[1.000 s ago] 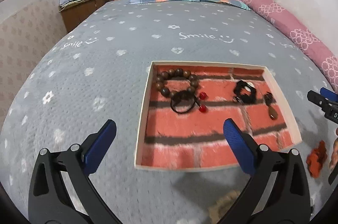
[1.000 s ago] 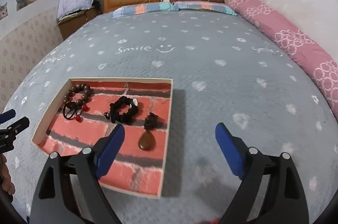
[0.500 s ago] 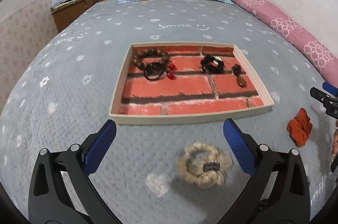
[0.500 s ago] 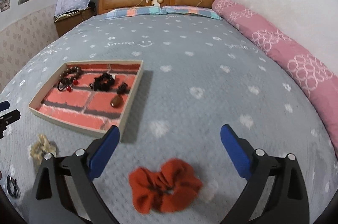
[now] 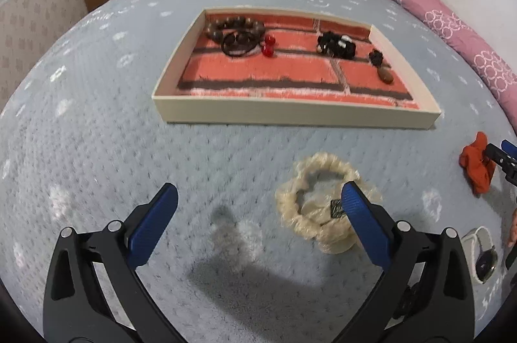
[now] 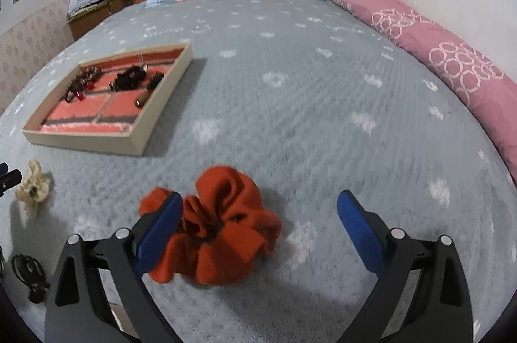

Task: Organize jewelry
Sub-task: 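Move the left tool to the cream scrunchie while the right tool approaches the orange scrunchie, then grasp the cream scrunchie with the left tool while the right tool grasps the orange scrunchie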

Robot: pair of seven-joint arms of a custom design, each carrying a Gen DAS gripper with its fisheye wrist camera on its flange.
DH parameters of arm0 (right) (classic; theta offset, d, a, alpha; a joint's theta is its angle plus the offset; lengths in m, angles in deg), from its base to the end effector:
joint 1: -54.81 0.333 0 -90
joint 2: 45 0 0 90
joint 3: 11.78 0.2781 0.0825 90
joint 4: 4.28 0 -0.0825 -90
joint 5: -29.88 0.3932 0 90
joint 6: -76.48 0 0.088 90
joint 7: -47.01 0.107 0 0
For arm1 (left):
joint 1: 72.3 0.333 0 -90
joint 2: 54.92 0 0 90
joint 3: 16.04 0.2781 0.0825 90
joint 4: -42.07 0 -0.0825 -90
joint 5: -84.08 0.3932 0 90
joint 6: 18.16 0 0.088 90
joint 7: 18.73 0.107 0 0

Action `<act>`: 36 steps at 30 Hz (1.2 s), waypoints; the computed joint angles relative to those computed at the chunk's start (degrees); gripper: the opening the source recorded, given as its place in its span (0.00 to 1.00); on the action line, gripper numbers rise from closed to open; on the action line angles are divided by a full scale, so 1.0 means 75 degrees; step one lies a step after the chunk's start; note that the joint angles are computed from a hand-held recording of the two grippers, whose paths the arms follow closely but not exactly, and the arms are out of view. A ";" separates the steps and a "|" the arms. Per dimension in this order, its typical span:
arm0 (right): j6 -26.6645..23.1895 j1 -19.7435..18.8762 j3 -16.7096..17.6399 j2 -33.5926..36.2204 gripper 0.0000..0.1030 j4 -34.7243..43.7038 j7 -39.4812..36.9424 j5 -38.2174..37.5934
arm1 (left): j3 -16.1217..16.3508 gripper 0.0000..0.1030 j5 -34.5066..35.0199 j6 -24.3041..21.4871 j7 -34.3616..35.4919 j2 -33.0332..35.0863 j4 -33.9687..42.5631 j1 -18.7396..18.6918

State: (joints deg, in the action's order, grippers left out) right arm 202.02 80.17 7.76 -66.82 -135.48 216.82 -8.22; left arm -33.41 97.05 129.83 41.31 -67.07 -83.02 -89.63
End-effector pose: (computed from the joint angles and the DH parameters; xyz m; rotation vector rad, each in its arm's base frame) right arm 0.3579 0.3370 0.4899 -1.5539 2.0745 -0.8311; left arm 0.4470 -0.3230 0.5017 -1.6465 2.1226 -0.7337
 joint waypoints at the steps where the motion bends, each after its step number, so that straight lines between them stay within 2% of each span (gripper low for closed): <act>1: -0.0017 0.0013 0.0004 0.0038 0.91 -0.0014 -0.0021 0.0023 | -0.0008 0.95 0.0001 0.0009 0.0027 0.0033 -0.0004 -0.0014; 5: -0.0044 0.0093 -0.0016 0.0176 0.91 -0.0054 -0.0086 0.0081 | -0.0049 0.93 0.0048 -0.0067 0.0145 0.0220 0.0104 -0.0080; 7: -0.0015 0.0122 -0.0049 0.0206 0.91 -0.0089 -0.0099 0.0135 | -0.0029 0.86 -0.0062 -0.0186 0.0298 0.0344 0.0204 -0.0147; 9: 0.0067 0.0133 -0.0090 0.0206 0.90 -0.0134 -0.0090 0.0177 | 0.0025 0.83 -0.0250 -0.0110 0.0421 0.0370 0.0180 -0.0196; 11: 0.0142 0.0137 -0.0136 0.0218 0.77 -0.0162 -0.0114 0.0246 | 0.0123 0.77 -0.0606 -0.0013 0.0657 0.0394 0.0156 -0.0241; 13: 0.0332 0.0145 -0.0222 0.0240 0.71 -0.0210 -0.0225 0.0388 | 0.0197 0.60 -0.0951 -0.0011 0.0879 0.0430 0.0163 -0.0263; 15: 0.0347 0.0119 -0.0190 0.0293 0.67 -0.0171 -0.0256 0.0366 | 0.0144 0.49 -0.0758 -0.0143 0.0697 0.0475 0.0220 -0.0173; 18: 0.0402 0.0126 -0.0170 0.0374 0.53 -0.0086 -0.0314 0.0349 | 0.0126 0.43 -0.0661 -0.0131 0.0674 0.0458 0.0190 -0.0144; 20: 0.0381 0.0139 -0.0155 0.0454 0.45 0.0011 -0.0343 0.0357 | 0.0095 0.35 -0.0519 -0.0185 0.0591 0.0464 0.0224 -0.0119; 22: 0.0357 0.0166 -0.0153 0.0506 0.37 0.0083 -0.0391 0.0351 | 0.0127 0.19 -0.0607 -0.0179 0.0696 0.0444 0.0218 -0.0137; 24: 0.0391 0.0190 -0.0158 0.0529 0.31 0.0132 -0.0369 0.0352 | 0.0153 0.12 -0.0658 -0.0202 0.0719 0.0422 0.0224 -0.0121; 28: 0.0735 0.0179 -0.0235 0.0385 0.26 0.0001 -0.0170 0.0564 | 0.0228 0.09 -0.0925 -0.0072 0.0781 0.0293 0.0090 -0.0085; 36: 0.0652 0.0070 -0.0121 0.0435 0.24 0.0355 -0.0056 0.0392 | 0.0289 0.08 -0.1160 0.0042 0.0988 -0.0005 -0.0007 -0.0003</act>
